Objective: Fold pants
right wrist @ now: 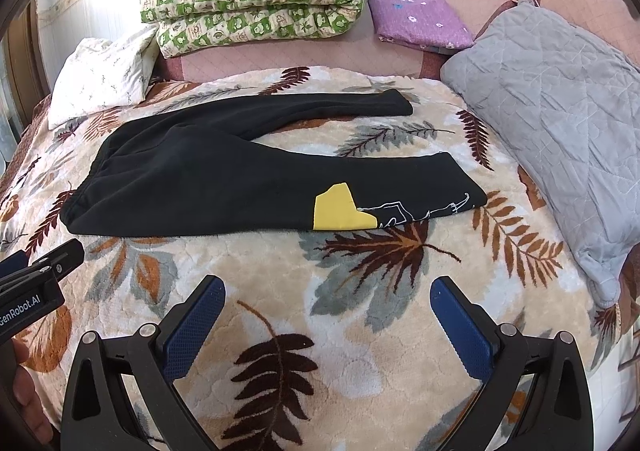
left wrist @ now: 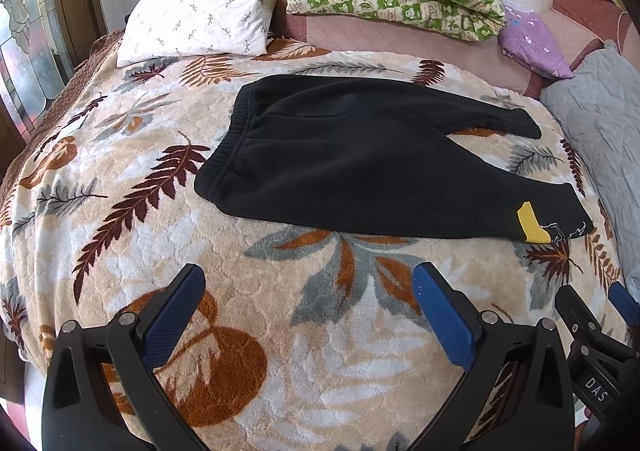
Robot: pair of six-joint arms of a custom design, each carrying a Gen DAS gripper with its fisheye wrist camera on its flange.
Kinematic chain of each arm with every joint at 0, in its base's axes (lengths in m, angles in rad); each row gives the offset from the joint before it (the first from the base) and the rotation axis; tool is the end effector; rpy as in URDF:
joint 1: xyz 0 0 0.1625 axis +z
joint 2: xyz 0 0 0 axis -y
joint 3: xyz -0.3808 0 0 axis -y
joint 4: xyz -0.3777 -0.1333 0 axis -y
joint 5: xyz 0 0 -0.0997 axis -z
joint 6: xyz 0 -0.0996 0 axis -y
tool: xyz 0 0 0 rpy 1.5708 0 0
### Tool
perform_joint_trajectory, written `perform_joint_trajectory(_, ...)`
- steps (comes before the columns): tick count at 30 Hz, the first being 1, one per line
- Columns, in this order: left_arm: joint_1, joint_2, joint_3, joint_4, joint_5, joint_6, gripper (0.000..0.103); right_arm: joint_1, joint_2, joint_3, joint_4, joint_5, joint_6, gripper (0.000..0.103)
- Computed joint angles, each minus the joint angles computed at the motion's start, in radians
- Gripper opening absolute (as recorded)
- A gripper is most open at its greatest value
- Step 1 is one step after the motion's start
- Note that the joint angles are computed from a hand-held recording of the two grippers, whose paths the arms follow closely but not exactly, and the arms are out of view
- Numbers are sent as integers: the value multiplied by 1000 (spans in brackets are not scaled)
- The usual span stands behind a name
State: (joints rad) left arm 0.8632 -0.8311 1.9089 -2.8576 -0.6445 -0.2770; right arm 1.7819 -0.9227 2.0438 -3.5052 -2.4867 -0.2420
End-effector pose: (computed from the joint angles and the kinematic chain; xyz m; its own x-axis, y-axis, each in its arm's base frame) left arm -0.1927 -0.5529 0.0732 -0.7168 0.0511 -0.6955 0.4573 0.7874 -0.4134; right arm 0.1593 -0.4840 0.1567 -0.6609 0.2621 0.7032 -0.3114 0.7567 -0.5748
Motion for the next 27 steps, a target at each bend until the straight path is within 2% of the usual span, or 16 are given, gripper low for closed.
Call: perform_joint_trajectory(27, -6, 9, -18, 31, -8, -17, 103, -17, -5, -2, 30, 15, 19, 103)
